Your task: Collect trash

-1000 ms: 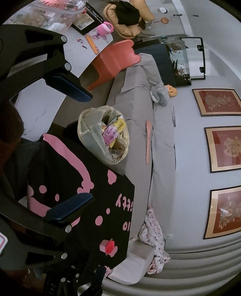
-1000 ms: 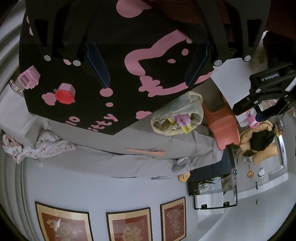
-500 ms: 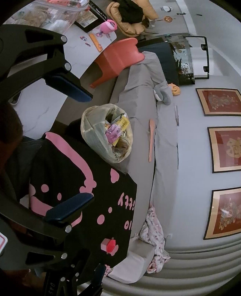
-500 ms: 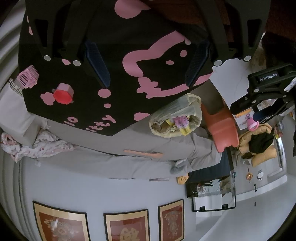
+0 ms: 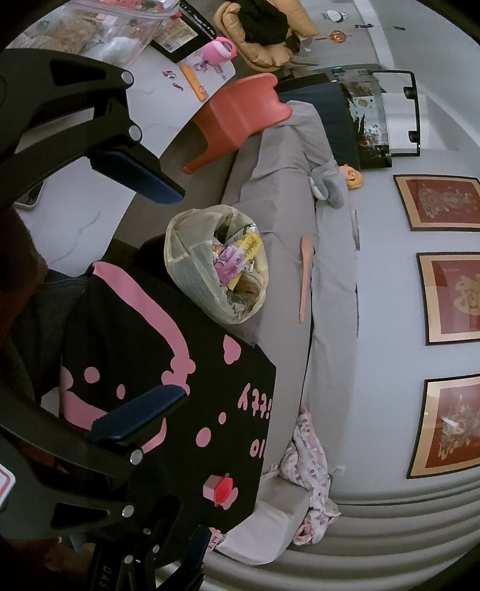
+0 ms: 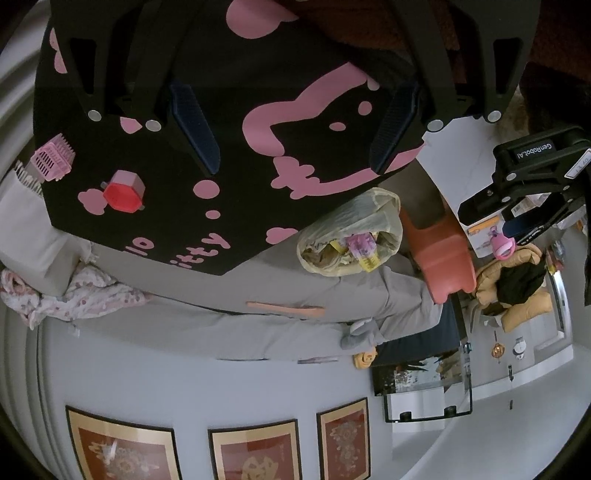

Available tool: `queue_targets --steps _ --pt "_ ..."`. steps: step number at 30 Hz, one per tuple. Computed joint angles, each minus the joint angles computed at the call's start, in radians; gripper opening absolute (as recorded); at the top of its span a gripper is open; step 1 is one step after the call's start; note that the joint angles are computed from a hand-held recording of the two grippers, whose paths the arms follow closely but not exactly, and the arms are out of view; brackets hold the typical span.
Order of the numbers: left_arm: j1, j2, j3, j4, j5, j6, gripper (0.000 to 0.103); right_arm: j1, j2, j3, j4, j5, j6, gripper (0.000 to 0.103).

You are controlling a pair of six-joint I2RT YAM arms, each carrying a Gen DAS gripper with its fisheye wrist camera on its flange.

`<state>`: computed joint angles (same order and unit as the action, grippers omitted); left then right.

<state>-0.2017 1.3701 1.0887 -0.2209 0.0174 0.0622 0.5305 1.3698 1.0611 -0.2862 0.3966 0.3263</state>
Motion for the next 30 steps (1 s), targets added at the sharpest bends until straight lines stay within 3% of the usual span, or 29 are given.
queue_targets --steps 30 --pt "-0.009 -0.004 -0.006 0.005 0.0 0.001 0.094 -0.004 -0.001 0.0 -0.003 -0.005 0.003 0.08"
